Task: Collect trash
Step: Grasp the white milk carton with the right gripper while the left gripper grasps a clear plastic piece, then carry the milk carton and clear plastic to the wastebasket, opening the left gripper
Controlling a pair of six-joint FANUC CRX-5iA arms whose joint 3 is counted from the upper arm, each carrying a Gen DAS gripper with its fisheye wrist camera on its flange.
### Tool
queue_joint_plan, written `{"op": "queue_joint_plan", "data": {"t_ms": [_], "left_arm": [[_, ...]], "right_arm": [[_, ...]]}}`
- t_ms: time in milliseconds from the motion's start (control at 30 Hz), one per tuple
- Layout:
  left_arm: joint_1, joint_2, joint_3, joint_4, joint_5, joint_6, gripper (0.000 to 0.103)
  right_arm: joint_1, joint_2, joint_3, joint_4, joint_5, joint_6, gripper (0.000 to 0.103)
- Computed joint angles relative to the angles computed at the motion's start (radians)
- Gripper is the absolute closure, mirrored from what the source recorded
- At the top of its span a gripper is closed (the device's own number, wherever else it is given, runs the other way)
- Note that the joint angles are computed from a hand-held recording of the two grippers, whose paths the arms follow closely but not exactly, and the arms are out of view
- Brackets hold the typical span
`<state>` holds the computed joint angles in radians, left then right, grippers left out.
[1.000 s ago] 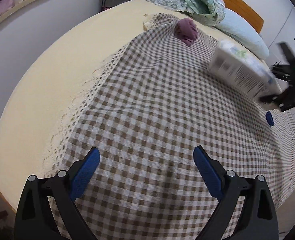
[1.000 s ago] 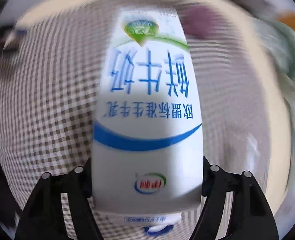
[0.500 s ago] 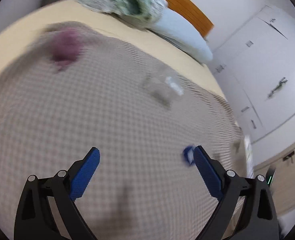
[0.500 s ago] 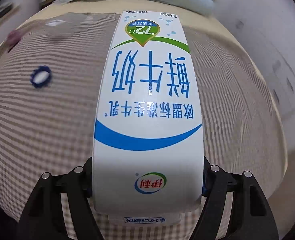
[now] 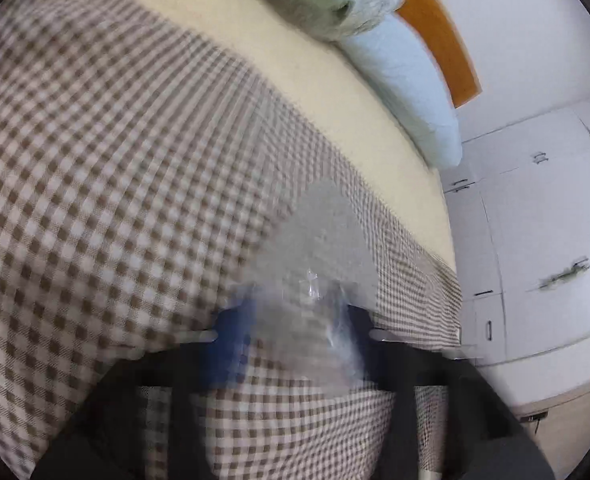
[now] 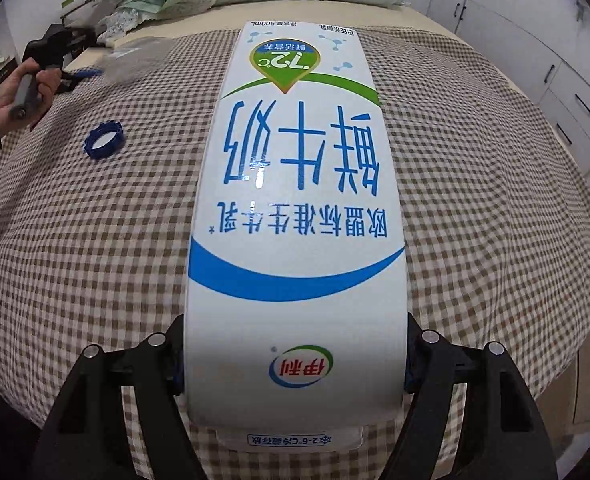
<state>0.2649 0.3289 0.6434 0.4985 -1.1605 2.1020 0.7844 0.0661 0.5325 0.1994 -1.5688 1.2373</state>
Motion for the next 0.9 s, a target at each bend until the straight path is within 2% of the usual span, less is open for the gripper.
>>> {"op": "queue_joint_plan", "data": {"t_ms": [33,100,200,267,500,633,700,767,833,900], "left_arm": [[-0.017,-0.022,-0.009,-0.020,0.022,-0.018,0.078],[-0.041,-0.032,0.037,-0.075,-0.002,-0.020,0.079],[-0.062,-0.106,0.027,-0.098,-0.011,-0.017,0.079],[-0.090,-0.169,0.040,-0.156,-0.035,-0.015,0.080],[-0.300,-0.332,0.165,-0.450,-0.200,0.105,0.079],[-0.482,-0.391,0.199,-0.551,-0.275,0.222,0.079],[-0.575,-0.394,0.209,-0.588,-0.307,0.264,0.079],[-0.731,-0.385,0.217,-0.663,-0.350,0.315,0.079],[-0.868,-0.368,0.189,-0.674,-0.324,0.338,0.079],[-0.958,-0.328,0.174,-0.646,-0.310,0.340,0.079]], "right_arm": [[0.019,0.022,0.003,0.012,0.017,-0.033,0.033],[0.017,-0.001,-0.011,0.007,0.006,-0.064,0.033],[0.003,-0.054,-0.027,0.008,-0.009,-0.086,0.033],[0.007,-0.091,-0.041,0.014,-0.018,-0.115,0.033],[0.056,-0.296,-0.155,0.083,-0.113,-0.188,0.033],[0.109,-0.446,-0.263,0.165,-0.233,-0.224,0.033],[0.079,-0.522,-0.296,0.117,-0.312,-0.235,0.033],[0.042,-0.595,-0.332,0.073,-0.374,-0.245,0.033],[0.059,-0.671,-0.386,0.082,-0.447,-0.283,0.033],[0.078,-0.756,-0.452,0.069,-0.503,-0.344,0.033]]}}
